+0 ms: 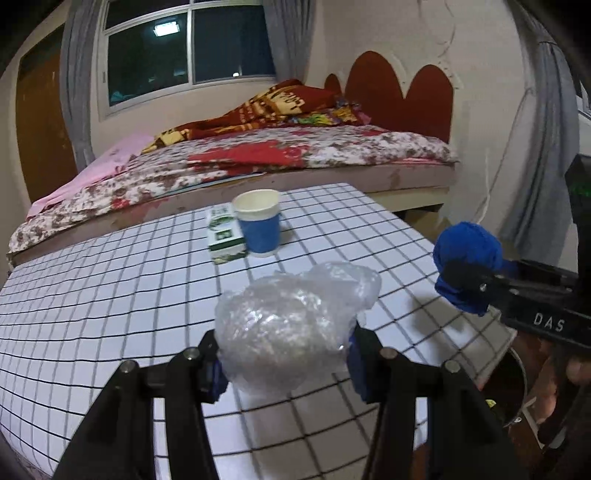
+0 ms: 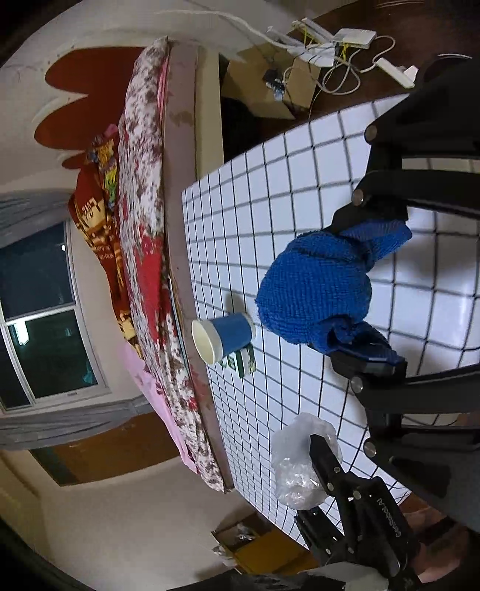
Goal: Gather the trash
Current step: 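Carry the clear bag and blue cloth over the black bin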
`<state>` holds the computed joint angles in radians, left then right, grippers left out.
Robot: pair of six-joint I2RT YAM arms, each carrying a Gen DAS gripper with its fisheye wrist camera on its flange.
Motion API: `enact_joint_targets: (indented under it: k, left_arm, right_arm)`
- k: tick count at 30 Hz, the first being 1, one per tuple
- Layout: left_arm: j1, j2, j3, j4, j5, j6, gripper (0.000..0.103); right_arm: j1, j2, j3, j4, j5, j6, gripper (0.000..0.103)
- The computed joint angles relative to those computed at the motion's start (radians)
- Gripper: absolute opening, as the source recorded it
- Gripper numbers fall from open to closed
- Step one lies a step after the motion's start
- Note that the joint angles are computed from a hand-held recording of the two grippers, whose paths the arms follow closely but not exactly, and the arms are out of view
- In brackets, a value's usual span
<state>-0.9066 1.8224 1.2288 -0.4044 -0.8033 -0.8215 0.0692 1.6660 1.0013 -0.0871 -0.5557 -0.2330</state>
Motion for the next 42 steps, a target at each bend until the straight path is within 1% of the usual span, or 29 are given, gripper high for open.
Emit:
enact_joint_targets:
  k: [8, 13, 20, 24, 35, 42]
  left_arm:
    - [-0.080, 0.089, 0.122, -0.026, -0.020, -0.007, 0.053]
    - [-0.127, 0.144, 0.193, -0.032, -0.034, -0.021, 0.053]
    - [-0.175, 0.271, 0.336, -0.051, -0.011, -0.021, 0.053]
    - [-0.193, 0.347, 0.431, -0.062, 0.012, -0.008, 0.053]
    - [-0.223, 0.577, 0.776, -0.135, 0.092, 0.087, 0.053]
    - [-0.238, 0.756, 1.061, -0.234, 0.147, 0.123, 0.053]
  right_arm:
    - [-0.147, -0.100, -0.086, -0.010, -0.072, -0.067, 0.049]
    - [-0.265, -0.149, -0.126, -0.042, -0.135, -0.140, 0.049]
    - [-0.416, -0.147, -0.135, -0.085, -0.195, -0.236, 0.049]
    - [-0.502, -0.132, -0.140, -0.094, -0.206, -0.299, 0.049]
    - [-0.709, -0.016, -0.081, -0.155, -0.226, -0.415, 0.050]
    - [-0.796, 0.047, -0.033, -0.198, -0.216, -0.480, 0.050]
